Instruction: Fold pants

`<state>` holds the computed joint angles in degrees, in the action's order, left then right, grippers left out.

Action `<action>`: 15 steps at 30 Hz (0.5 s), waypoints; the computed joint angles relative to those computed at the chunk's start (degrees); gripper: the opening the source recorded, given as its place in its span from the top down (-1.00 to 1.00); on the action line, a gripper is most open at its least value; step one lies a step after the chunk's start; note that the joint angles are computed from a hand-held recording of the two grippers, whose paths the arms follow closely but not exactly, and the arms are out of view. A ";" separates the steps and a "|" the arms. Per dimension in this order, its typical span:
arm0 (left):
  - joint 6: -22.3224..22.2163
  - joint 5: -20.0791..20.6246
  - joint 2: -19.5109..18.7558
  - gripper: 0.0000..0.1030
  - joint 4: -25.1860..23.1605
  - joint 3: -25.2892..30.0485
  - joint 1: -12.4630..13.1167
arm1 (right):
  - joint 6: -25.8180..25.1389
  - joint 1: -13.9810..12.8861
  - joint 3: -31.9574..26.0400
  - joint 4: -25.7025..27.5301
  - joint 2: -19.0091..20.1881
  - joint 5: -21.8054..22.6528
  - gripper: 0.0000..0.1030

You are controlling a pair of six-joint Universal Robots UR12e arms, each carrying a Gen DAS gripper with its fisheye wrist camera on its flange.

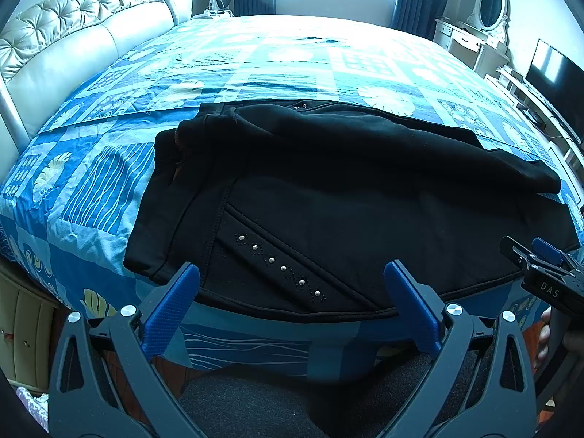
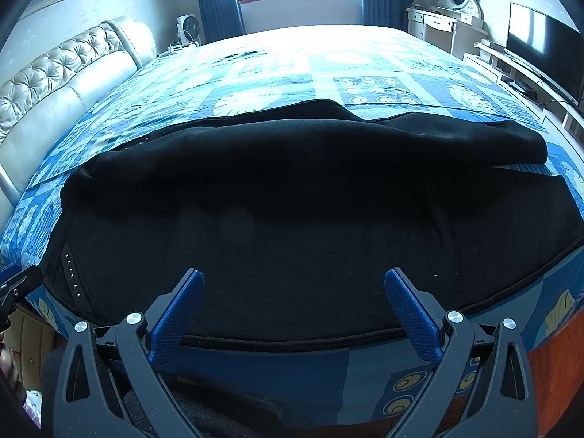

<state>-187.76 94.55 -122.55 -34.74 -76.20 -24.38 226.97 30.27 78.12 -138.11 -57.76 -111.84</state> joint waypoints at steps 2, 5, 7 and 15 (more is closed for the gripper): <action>0.15 -0.27 0.03 -0.96 0.02 -0.07 0.03 | -0.26 -0.05 0.01 -0.12 0.02 0.44 -0.91; 1.01 -1.23 0.01 -0.96 0.05 -0.14 0.18 | -1.54 -0.57 0.38 -1.26 -0.20 3.00 -0.91; 1.78 -2.30 -0.04 -0.96 -0.15 0.04 0.49 | -3.58 -1.31 1.05 -4.01 -0.51 6.53 -0.91; 6.16 -12.58 -2.36 -0.96 -5.14 5.94 5.06 | -14.71 -6.12 0.53 -14.55 -0.14 22.51 -0.91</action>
